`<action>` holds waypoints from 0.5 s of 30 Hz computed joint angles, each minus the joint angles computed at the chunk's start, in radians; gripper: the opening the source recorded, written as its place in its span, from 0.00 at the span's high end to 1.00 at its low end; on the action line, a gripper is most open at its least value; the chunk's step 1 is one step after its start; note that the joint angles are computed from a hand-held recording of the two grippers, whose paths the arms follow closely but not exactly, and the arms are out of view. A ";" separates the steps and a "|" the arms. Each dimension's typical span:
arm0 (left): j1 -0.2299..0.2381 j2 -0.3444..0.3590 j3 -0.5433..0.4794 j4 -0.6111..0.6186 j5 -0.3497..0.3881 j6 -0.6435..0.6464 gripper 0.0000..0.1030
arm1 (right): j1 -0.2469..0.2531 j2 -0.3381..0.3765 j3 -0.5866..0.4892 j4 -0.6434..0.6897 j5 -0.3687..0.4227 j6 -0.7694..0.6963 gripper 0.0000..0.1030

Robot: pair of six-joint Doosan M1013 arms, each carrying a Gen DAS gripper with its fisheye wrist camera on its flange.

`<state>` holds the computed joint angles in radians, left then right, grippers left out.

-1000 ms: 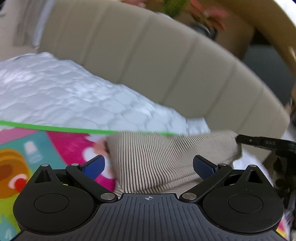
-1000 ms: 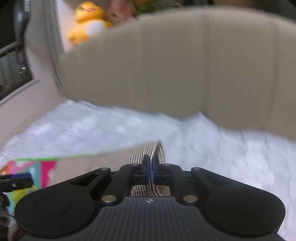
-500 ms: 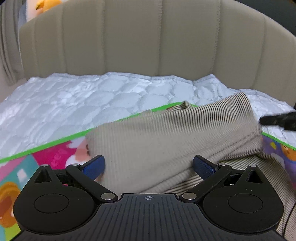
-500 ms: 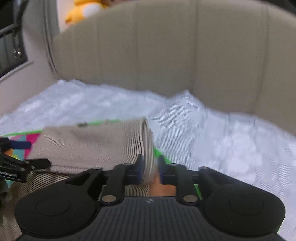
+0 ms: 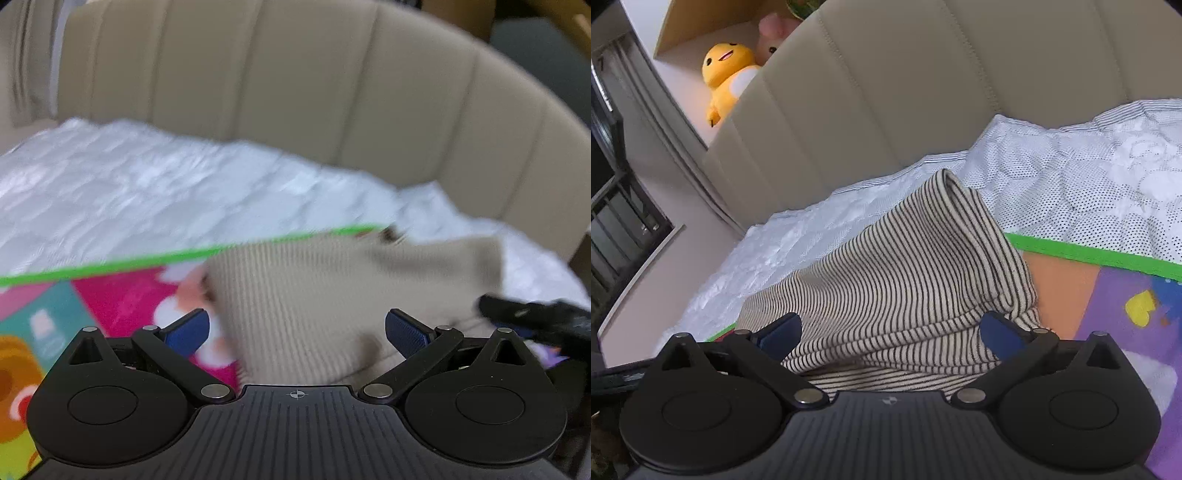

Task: Fold clothes
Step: 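Open the right gripper and release the folded sleeve onto the shirt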

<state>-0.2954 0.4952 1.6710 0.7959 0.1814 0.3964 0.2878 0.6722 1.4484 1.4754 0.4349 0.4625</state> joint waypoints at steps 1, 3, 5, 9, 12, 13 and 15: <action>0.003 0.006 -0.008 -0.087 0.020 0.072 0.00 | 0.000 0.002 -0.003 -0.014 0.001 0.006 0.00; 0.006 0.013 -0.015 -0.129 0.053 0.100 0.00 | 0.004 0.005 -0.004 -0.029 -0.002 0.016 0.00; 0.006 0.018 -0.019 -0.133 0.083 0.098 0.00 | 0.011 0.005 -0.010 -0.092 -0.014 0.055 0.00; 0.003 0.021 -0.024 -0.063 0.116 0.048 0.00 | 0.008 -0.004 -0.031 -0.277 0.026 0.116 0.00; 0.002 0.015 -0.018 -0.043 0.112 0.039 0.00 | 0.007 -0.042 0.003 -0.240 -0.065 -0.006 0.00; 0.000 0.011 -0.014 -0.038 0.105 0.039 0.00 | 0.009 -0.056 0.018 -0.211 -0.115 -0.068 0.00; -0.001 0.004 -0.006 -0.031 0.074 0.044 0.00 | 0.017 -0.080 0.046 -0.091 -0.233 -0.258 0.00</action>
<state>-0.2962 0.4990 1.6654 0.7650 0.2551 0.4407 0.3044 0.5923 1.4949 1.3844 0.2022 0.2047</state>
